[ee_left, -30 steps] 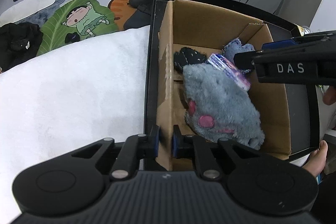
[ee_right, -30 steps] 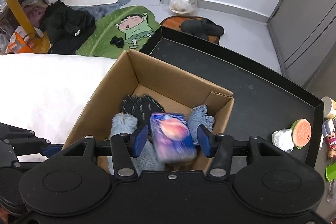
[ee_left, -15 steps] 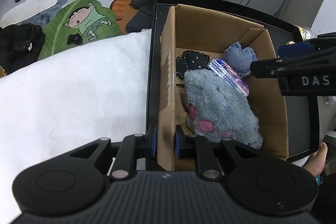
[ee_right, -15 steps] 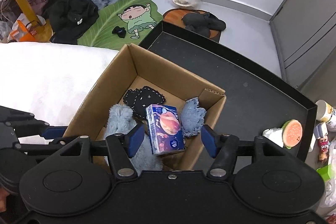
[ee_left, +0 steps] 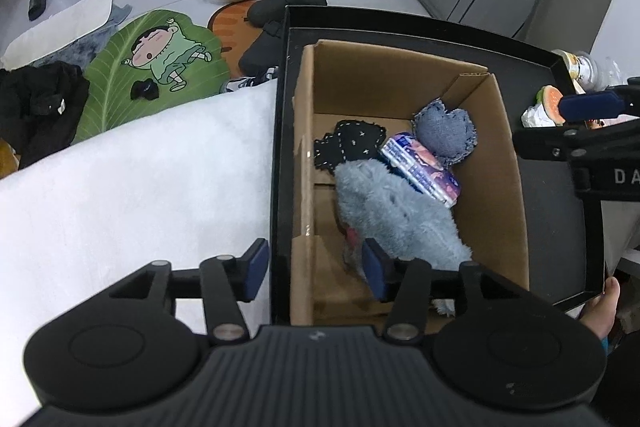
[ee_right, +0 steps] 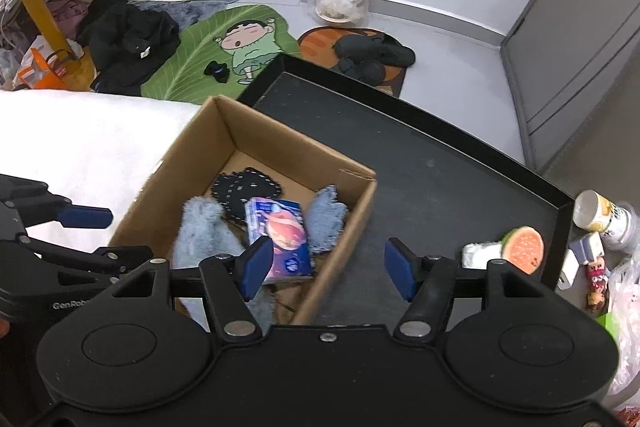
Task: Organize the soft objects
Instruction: 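Move the right gripper to the white plastic-wrapped item and grasp it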
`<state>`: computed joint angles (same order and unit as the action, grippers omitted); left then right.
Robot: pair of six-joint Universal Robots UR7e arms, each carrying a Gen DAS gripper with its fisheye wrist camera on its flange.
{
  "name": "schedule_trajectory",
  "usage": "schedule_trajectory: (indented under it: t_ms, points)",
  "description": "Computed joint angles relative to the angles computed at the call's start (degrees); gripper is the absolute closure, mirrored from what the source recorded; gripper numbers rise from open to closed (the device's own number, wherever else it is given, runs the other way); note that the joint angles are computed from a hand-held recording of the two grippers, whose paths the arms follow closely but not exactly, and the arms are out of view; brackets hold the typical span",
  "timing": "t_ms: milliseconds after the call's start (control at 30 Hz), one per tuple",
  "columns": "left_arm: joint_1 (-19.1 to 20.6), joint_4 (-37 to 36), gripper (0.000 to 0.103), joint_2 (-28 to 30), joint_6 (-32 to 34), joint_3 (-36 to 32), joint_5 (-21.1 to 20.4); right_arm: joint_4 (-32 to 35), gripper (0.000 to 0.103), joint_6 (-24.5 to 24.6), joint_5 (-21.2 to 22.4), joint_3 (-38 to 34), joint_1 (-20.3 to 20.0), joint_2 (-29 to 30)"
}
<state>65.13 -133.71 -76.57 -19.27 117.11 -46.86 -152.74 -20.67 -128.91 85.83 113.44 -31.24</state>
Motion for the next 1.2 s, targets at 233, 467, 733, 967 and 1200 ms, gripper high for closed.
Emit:
schedule_trajectory:
  t_ms: [233,467,733,967,1200]
  points:
    - [0.4,3.4,0.044,2.0,0.1,-3.0,-1.4,-1.1,0.037,-0.7,-1.1,1.3,-1.8,-2.0]
    - [0.9,6.5,0.040,3.6,0.0,-5.6,-1.6,-0.9,0.032,-1.1,-3.4,1.2,-4.5,-2.9]
    - [1.0,9.5,0.040,5.2,0.9,-8.2,-1.9,-1.6,0.035,-0.6,-4.2,0.0,-8.0,-2.6]
    - [1.0,11.0,0.039,6.7,0.8,-9.9,-1.4,-2.6,0.044,0.6,-2.6,-1.1,-10.5,-1.0]
    - [1.2,10.7,0.039,7.8,0.9,-10.8,-1.7,-5.7,0.044,0.3,-2.9,-2.0,-12.0,1.1]
